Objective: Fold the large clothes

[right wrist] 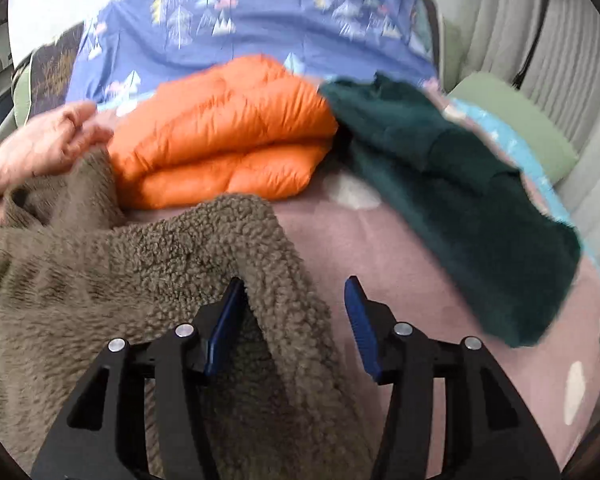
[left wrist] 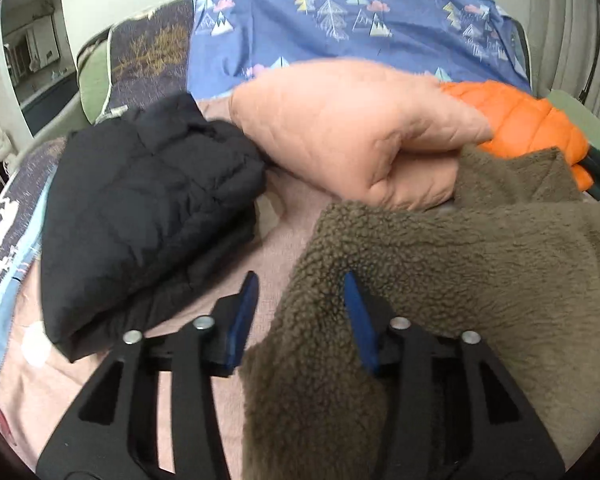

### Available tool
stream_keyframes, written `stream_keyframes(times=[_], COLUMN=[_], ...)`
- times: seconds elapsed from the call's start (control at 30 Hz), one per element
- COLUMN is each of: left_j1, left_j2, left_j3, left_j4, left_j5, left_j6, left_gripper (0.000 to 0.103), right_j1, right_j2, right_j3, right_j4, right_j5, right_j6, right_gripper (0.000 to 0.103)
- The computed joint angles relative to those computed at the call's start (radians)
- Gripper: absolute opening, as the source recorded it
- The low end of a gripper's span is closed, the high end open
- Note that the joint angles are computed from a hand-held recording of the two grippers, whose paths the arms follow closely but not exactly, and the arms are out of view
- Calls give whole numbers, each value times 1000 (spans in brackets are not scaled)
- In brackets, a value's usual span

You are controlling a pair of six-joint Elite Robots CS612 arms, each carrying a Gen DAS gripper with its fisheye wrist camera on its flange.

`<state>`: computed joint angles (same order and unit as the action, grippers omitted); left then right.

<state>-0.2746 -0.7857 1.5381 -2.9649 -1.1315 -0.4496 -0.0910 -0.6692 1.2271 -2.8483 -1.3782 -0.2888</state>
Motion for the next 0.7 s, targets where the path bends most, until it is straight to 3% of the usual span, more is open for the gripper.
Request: stream_keyframes(times=[0.1, 0.17, 0.3, 0.33, 0.4, 0.47, 0.53, 0.6, 0.7], left_j1=[-17, -29, -53, -57, -60, -50, -50, -59, -62], left_j2=[-40, -56, -35, -18, 28, 73, 77, 76, 63], left_j3=[45, 50, -9, -40, -112, -164, -176, -180, -161], left_j4=[-92, -153, -153, -104, 50, 179, 189, 203, 171], left_j5=[8, -27, -135, -152, -158, -198, -195, -161, -159], left_j6=[-4, 11, 67, 66, 52, 19, -6, 20, 14], left_gripper=[37, 32, 32, 33, 33, 37, 37, 37, 37], right_j1=[-10, -5, 29, 42, 69, 87, 86, 91, 88], right_j2=[-41, -68, -84, -75, -35, 38, 40, 24, -4], right_j3=[51, 80, 84, 71, 16, -64, -68, -44, -5], right_j4=[-68, -86, 19, 60, 146, 282, 277, 233, 190], right_j5=[81, 167, 304, 295, 197, 107, 121, 102, 105], right_j6=[19, -2, -103, -118, -142, -134, -110, -124, -102], right_gripper=[52, 44, 42, 42, 42, 45, 44, 44, 44])
